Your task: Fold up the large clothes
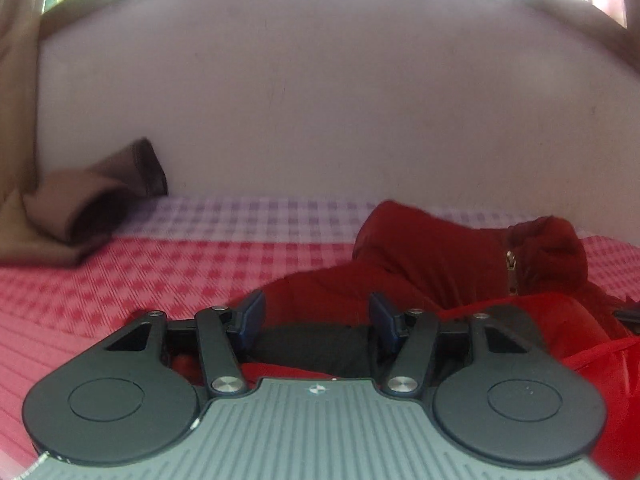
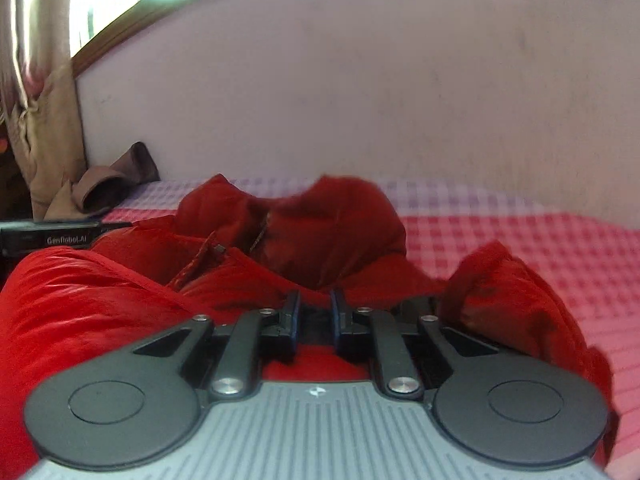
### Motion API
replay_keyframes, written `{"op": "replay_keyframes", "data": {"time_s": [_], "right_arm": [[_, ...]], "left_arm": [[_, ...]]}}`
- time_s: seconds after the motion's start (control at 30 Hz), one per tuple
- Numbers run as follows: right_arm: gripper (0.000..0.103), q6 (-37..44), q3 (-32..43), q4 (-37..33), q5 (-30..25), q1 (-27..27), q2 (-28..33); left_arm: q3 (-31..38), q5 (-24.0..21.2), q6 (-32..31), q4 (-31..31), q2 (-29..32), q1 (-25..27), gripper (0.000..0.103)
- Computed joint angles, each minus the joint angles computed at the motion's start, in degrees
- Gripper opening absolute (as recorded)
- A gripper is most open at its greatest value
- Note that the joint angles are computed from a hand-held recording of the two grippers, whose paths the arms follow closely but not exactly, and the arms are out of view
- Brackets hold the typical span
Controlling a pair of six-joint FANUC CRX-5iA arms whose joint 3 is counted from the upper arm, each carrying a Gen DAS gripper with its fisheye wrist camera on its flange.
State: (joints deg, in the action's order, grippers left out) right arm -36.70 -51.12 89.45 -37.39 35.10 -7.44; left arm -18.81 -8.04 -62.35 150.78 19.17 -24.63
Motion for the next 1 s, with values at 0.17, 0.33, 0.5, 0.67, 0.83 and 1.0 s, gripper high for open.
{"op": "replay_keyframes", "data": {"time_s": [0.17,0.33,0.5,0.67,0.83,1.0], "right_arm": [[0.013,-6.43,-0.17,5.34,1.59,-2.54,2.37],[0.012,-12.87,-0.94,11.95,5.31,-6.79,2.91],[0.012,-15.82,-1.05,14.89,7.03,-8.66,3.20],[0.012,-18.86,-1.17,18.35,9.19,-10.90,3.24],[0.012,-20.44,-1.05,20.13,11.56,-12.65,3.27],[0.012,-24.45,-1.16,24.35,14.72,-15.51,2.89]], "left_arm": [[-2.08,-3.10,12.73,-12.22,0.89,2.67,0.060],[-2.63,-3.92,13.95,-12.48,1.08,2.84,0.061],[-2.88,-5.47,18.03,-16.48,1.86,4.04,0.061],[-2.72,-7.07,23.71,-22.58,2.99,5.66,0.062],[-2.81,-8.90,33.48,-33.69,3.59,8.39,0.064],[-2.66,-10.14,38.00,-38.67,4.02,9.86,0.064]]}}
